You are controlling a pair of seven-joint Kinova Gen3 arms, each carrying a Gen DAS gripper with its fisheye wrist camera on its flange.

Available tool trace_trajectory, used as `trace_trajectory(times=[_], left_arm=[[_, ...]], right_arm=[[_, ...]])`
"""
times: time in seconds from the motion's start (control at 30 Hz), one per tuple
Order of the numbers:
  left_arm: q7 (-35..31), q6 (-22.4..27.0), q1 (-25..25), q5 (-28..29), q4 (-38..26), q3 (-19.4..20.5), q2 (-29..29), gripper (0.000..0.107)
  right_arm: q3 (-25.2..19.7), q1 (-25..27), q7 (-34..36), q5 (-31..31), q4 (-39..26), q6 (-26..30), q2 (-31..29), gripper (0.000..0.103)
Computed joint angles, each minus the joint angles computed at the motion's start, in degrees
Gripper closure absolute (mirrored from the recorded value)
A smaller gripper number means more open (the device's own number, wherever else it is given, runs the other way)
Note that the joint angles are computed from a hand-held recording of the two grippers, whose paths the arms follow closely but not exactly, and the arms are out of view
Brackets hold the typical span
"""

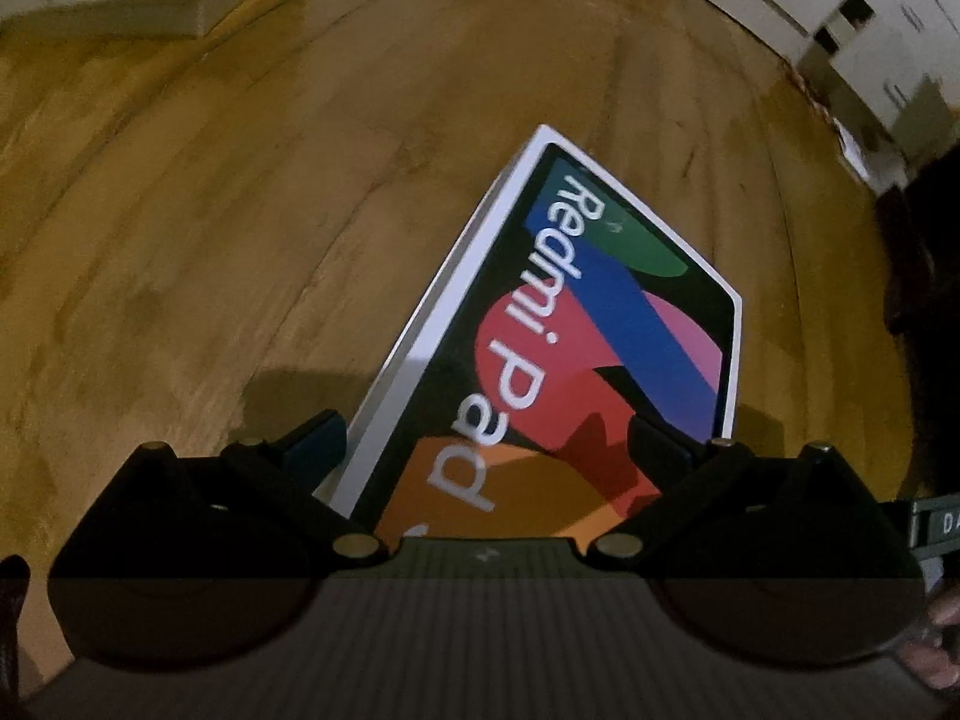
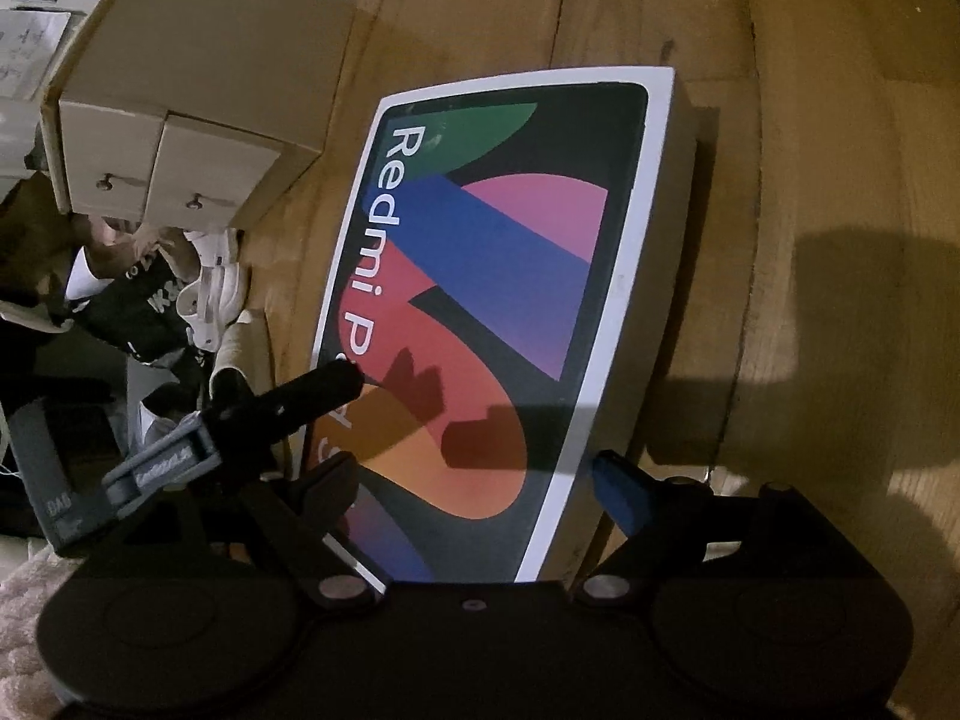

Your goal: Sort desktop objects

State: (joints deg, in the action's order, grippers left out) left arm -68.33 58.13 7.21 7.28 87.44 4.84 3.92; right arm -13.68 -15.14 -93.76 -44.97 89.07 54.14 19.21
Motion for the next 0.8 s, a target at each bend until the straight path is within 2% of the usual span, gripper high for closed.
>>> trace_trajectory(times=[0.2, 0.47, 0.53, 0.67, 0.8], left_arm=[[-0.53, -1.44, -0.53, 1.03, 1.28, -0.36, -0.83, 0.006], [-0.19, -3.48, -2.44, 4.85, 3.55, -1.25, -1.37, 0.006], [1.05, -3.18, -2.44, 4.13, 3.78, -1.22, -1.47, 0.006], [3.96, -1.73, -1.49, -0.81, 2.78, -1.42, -1.43, 0.006], [1.54, -1.43, -3.53, 1.93, 3.41, -1.97, -1.78, 0.006]], right_arm=[[0.13, 0.11, -0.72, -0.22, 0.12, -0.77, -0.2, 0.014], [-0.16, 2.17, 3.33, -3.43, 1.75, -2.21, -1.24, 0.014], [-0.07, 2.33, 4.06, -3.92, 2.0, -2.26, -1.22, 0.014], [0.19, 1.85, 4.08, -3.47, 1.9, -2.23, -0.97, 0.014], [0.56, 1.02, 2.19, -1.91, 1.17, -1.99, -0.5, 0.014]])
